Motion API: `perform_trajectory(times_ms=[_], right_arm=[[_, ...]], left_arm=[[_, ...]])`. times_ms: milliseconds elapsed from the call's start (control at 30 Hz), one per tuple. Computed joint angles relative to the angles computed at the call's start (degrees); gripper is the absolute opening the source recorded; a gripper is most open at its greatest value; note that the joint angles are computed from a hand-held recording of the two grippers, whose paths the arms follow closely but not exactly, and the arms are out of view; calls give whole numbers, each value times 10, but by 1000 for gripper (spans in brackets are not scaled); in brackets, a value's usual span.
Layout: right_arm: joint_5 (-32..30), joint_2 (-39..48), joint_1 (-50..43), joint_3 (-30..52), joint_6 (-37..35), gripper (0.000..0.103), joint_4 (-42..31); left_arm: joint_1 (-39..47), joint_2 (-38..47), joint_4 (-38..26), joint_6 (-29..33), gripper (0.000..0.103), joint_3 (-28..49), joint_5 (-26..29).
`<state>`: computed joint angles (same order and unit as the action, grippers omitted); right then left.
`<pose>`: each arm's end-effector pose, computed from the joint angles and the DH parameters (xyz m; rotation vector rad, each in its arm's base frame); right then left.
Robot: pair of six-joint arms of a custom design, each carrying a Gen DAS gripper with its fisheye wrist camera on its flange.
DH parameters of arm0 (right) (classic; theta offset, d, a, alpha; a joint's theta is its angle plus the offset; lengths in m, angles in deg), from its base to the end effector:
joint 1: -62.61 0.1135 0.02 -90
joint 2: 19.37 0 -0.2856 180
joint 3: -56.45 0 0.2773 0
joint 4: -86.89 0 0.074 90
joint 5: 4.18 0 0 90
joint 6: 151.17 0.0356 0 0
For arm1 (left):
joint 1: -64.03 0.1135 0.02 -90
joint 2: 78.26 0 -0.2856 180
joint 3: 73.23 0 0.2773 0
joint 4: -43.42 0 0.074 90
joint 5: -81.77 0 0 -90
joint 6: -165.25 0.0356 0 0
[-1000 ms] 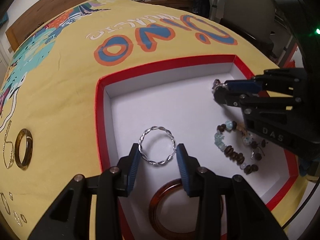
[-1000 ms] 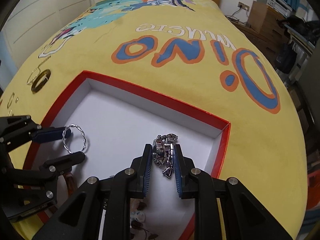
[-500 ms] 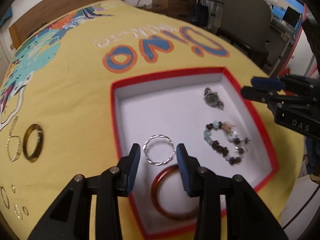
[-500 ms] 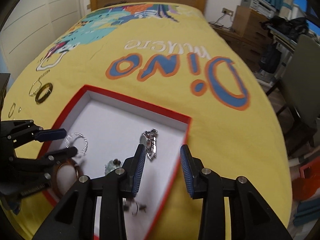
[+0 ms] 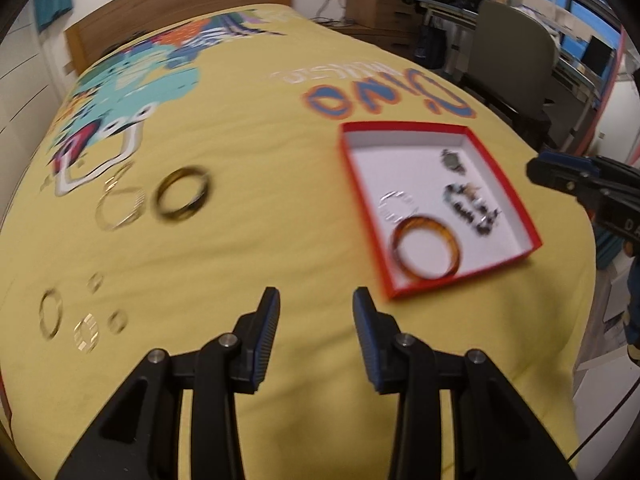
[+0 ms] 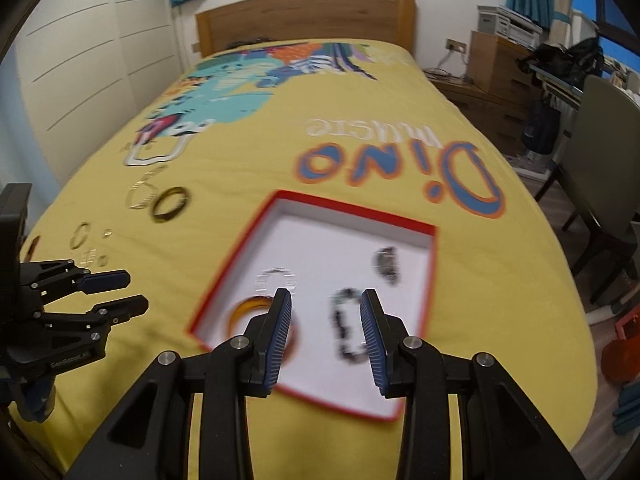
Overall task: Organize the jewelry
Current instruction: 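Grasp the second silver twisted hoop with the left tool while the right tool grasps a small silver ring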
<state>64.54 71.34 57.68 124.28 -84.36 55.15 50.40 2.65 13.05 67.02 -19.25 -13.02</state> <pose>0.3409 -0.0164 0.2039 -0.5328 2.3918 0.2562 0.2740 -0.0634 0.1778 0.0894 2.5643 -0.0374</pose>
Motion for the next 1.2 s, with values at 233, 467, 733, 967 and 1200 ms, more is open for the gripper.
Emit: perform_trajectory(times_ms=[233, 467, 733, 967, 1200], right_arm=[[-8, -88, 62, -67, 54, 36, 1], [14, -128, 157, -104, 102, 36, 14], [41, -81, 273, -108, 151, 36, 61], [49, 23, 344, -67, 172, 35, 99], [45, 121, 366, -12, 175, 35, 111]], left_arm=[[144, -159, -52, 56, 36, -104, 35], [359, -242, -88, 164, 36, -157, 119], [545, -177, -55, 271, 36, -167, 192], [579, -51, 9, 285, 36, -135, 222], [560, 83, 58, 241, 36, -59, 235]])
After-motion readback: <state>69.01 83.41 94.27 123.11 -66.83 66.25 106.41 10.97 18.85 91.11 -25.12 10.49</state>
